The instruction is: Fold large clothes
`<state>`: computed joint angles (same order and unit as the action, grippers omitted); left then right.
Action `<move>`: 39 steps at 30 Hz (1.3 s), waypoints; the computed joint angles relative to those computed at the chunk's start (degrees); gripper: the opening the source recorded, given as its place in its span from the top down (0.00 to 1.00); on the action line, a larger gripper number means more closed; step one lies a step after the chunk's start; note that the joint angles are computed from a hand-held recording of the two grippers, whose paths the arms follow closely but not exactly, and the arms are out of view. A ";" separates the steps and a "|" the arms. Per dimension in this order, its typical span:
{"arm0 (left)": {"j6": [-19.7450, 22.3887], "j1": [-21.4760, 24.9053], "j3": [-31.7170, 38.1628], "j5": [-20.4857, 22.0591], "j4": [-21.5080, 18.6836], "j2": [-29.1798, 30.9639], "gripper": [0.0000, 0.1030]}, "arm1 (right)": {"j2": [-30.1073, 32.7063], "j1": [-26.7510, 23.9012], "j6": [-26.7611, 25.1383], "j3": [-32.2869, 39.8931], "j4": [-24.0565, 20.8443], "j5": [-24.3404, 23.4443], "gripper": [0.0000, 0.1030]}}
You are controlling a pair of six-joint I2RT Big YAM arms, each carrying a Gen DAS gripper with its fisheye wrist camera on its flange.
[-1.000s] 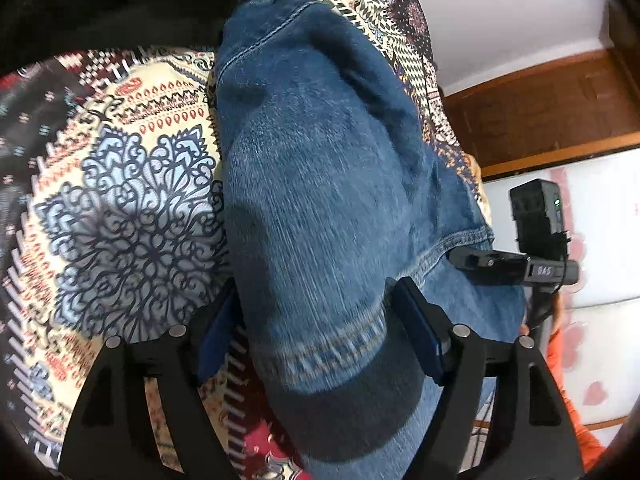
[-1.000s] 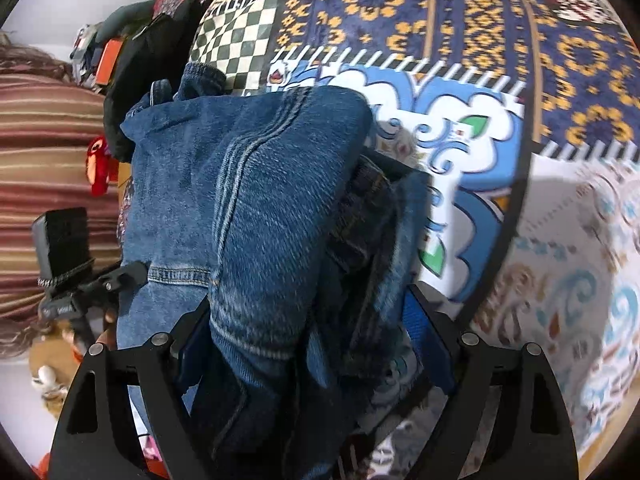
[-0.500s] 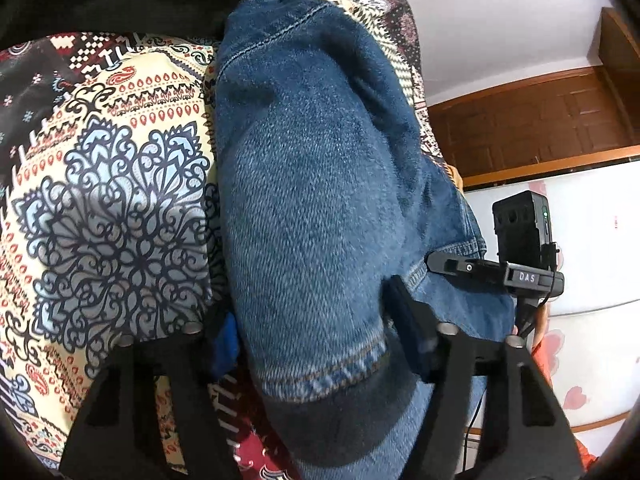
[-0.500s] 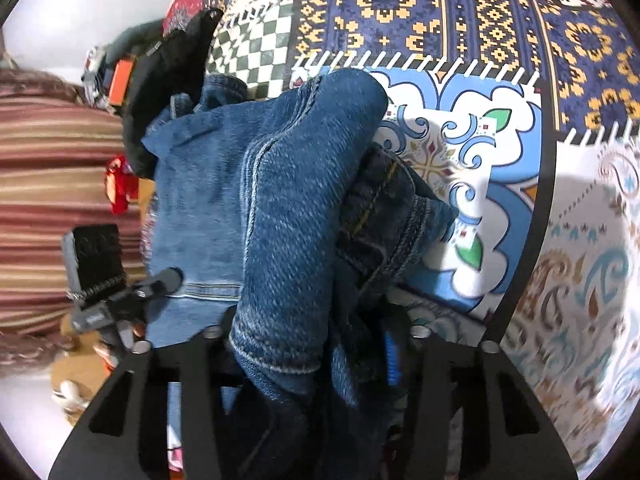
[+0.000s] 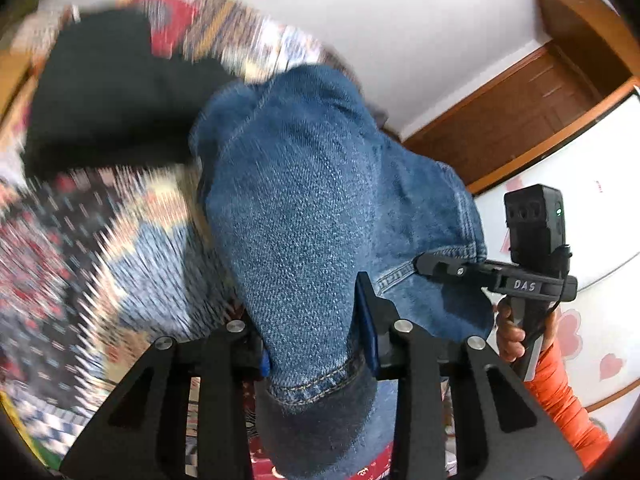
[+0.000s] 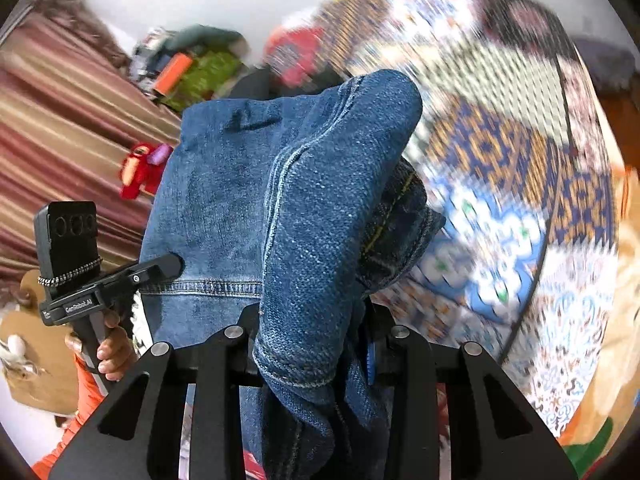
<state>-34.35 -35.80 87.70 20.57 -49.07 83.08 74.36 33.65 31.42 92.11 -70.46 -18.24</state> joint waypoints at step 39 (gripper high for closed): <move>8.58 21.69 13.16 -7.85 -0.98 16.40 0.32 | 29.26 0.86 -3.19 22.53 5.44 13.85 0.46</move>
<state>-25.78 -14.11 100.86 12.72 -50.05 99.48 103.62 34.51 28.23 114.64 -65.03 -4.39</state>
